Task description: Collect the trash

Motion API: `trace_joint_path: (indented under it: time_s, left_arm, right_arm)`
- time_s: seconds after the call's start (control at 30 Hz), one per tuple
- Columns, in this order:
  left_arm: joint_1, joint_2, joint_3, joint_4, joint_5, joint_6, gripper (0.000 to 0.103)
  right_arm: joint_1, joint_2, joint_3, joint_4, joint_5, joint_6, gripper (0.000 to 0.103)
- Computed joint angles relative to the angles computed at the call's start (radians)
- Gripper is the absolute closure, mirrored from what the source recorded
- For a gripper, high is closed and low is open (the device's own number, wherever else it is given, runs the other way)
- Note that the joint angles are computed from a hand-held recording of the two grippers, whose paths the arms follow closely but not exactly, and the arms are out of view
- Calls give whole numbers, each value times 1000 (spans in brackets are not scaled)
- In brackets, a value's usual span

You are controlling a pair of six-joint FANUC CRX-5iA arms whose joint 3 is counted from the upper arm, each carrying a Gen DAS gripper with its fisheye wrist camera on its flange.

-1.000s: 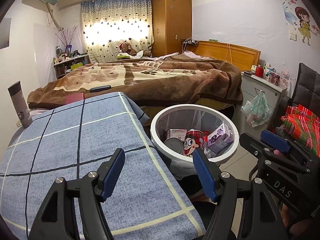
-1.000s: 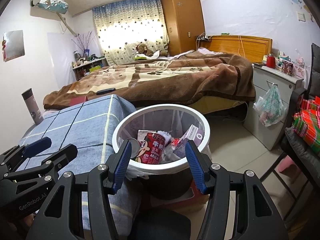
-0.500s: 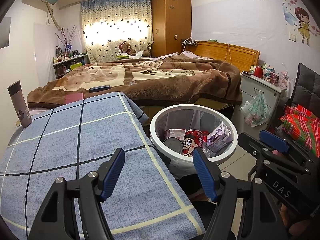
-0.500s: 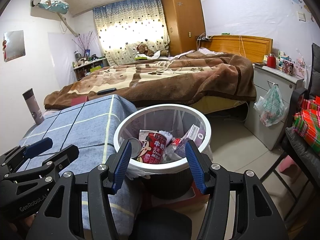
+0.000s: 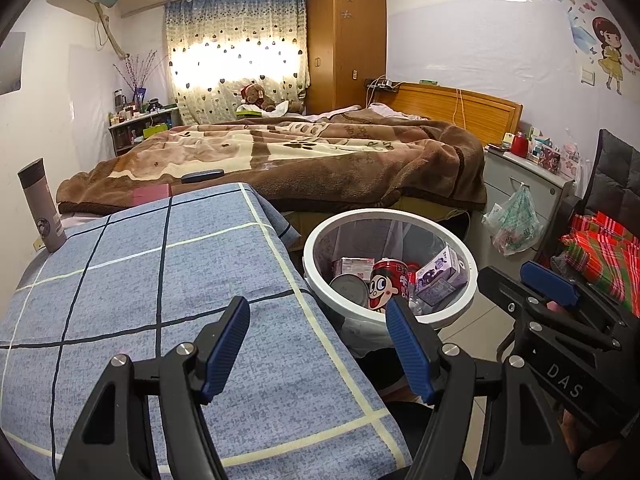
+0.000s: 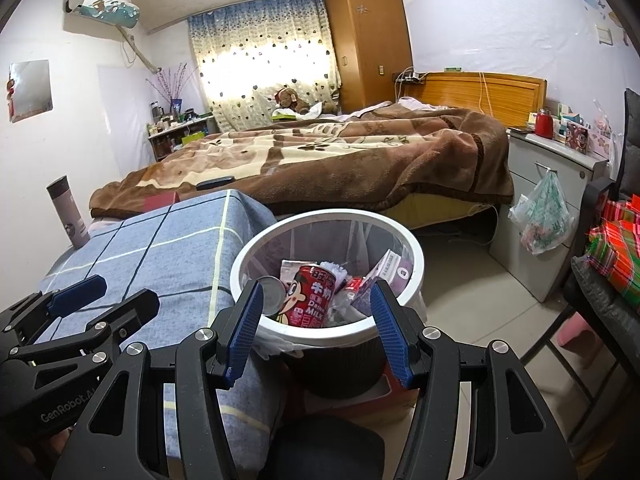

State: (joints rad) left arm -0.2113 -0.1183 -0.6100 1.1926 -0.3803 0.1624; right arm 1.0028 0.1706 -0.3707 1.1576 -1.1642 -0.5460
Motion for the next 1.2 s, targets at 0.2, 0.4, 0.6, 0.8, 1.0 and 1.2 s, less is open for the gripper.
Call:
trace_joint_path:
  time_s: [0.2,0.4,0.6,0.8,1.0,1.2]
  left_arm:
    - [2,-3,-2,-3,2,4,31]
    - [5,-4,-3,-10,3,10,31]
    - [18,-3,3,-32,-13,31,31]
    - [12,-5,-1,-17,4,23,31]
    - [13,-6,0,-11,-11,18,31]
    - [12,-4,5,-28,-14,33,31]
  right_arm:
    - [0,0,5,-2,2,7,46]
    - [1,1,6,-5,-1,8,46]
    - [0,-1,4,-2,0,6,46]
    - [0,-1,4,-3,2,7,46]
    - [-2,-1,5,-4,6,7,46]
    - [-2,-1,6,-3,7,7,46]
